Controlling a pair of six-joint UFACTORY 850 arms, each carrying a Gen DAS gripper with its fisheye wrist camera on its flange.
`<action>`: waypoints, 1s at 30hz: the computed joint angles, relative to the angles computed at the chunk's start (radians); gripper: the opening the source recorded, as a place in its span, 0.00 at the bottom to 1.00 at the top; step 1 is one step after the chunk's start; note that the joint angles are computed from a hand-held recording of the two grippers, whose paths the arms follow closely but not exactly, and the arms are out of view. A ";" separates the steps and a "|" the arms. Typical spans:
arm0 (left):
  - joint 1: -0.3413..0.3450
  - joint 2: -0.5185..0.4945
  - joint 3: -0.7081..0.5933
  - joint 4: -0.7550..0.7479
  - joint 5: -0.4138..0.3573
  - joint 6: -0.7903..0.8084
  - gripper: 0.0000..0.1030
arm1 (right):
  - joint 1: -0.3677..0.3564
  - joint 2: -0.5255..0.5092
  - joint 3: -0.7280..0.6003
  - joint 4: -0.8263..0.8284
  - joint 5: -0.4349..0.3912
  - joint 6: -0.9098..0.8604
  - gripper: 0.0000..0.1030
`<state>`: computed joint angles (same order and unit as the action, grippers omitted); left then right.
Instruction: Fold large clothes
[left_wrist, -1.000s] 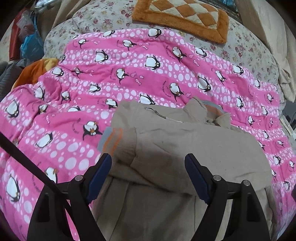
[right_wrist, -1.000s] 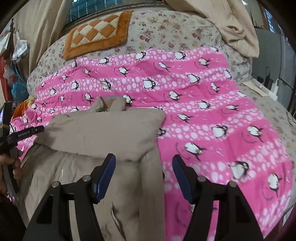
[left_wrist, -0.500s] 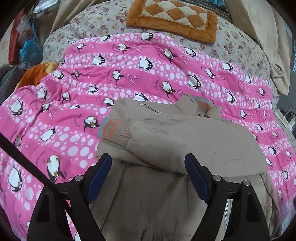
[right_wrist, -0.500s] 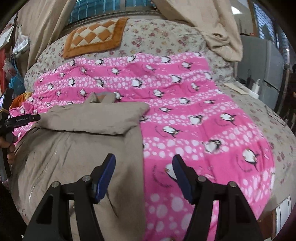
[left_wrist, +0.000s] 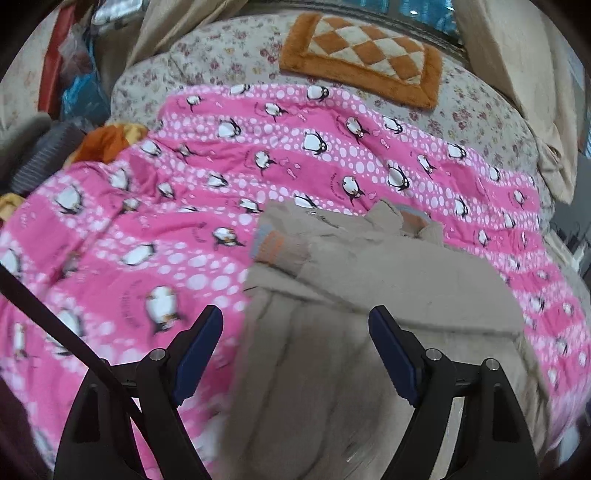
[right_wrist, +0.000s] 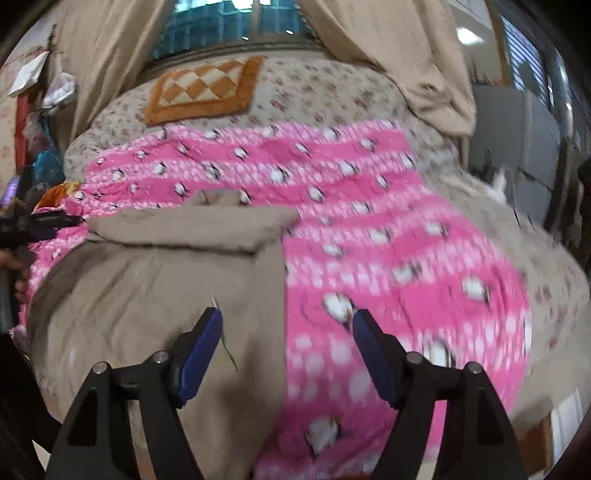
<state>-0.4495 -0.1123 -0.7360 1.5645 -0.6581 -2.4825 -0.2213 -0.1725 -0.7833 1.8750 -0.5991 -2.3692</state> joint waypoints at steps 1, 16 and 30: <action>-0.019 0.027 0.024 -0.042 -0.027 0.031 0.63 | -0.021 -0.005 -0.006 -0.049 -0.034 0.051 0.74; -0.335 0.153 0.288 -0.134 -0.100 -0.247 0.63 | -0.095 -0.109 -0.063 -0.596 -0.193 0.508 0.75; -0.284 0.089 0.302 0.166 0.195 -0.486 0.38 | 0.037 -0.091 0.003 -0.823 -0.001 0.538 0.15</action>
